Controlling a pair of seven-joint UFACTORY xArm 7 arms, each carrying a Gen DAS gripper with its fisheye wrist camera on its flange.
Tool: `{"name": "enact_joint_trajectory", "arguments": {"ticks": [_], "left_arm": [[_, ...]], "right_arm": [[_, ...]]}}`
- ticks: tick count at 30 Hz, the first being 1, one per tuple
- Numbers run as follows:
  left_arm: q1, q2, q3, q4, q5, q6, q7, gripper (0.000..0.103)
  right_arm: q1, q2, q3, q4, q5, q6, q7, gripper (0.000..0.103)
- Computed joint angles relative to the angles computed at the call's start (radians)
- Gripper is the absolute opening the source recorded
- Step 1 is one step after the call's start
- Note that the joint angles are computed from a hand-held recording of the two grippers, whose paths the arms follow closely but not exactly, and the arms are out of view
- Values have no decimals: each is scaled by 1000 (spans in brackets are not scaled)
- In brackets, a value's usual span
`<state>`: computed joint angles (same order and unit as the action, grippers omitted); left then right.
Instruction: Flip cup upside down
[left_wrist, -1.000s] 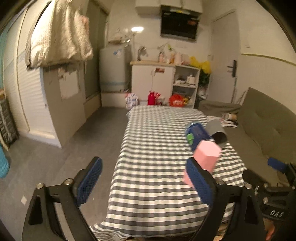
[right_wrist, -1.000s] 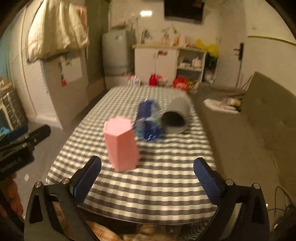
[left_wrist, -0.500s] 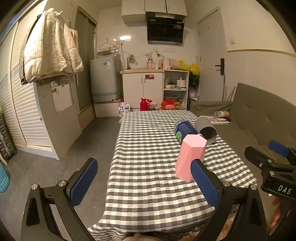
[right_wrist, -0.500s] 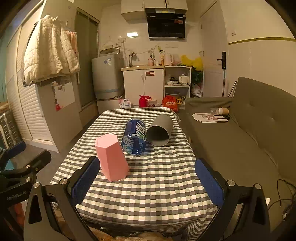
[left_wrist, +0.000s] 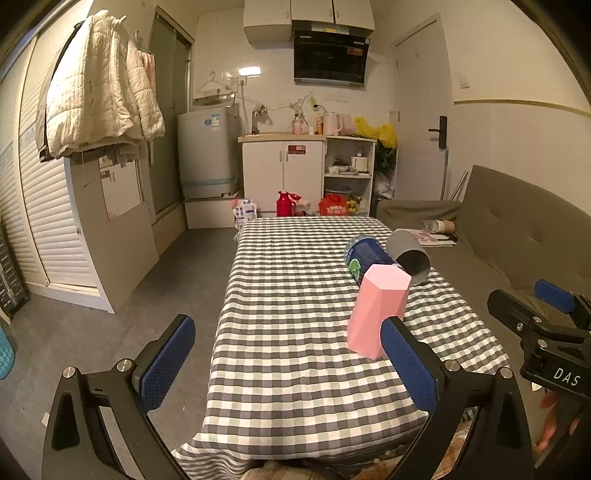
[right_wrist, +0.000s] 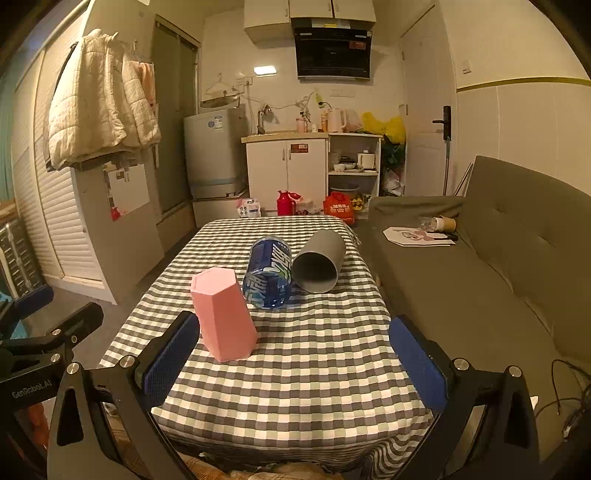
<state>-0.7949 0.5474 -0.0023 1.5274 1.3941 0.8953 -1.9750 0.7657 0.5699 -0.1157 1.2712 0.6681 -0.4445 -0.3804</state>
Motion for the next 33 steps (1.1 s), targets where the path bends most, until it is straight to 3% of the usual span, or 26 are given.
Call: {"name": "enact_joint_trajectory", "arguments": {"ticks": [8, 33], "left_arm": [[0, -1, 0, -1, 0, -1, -2, 103], [-4, 7, 6, 12, -40, 16, -4, 103]], "right_arm": [[-16, 0, 10, -3, -19, 2, 16, 103], [55, 13, -73, 17, 24, 47, 2, 103]]}}
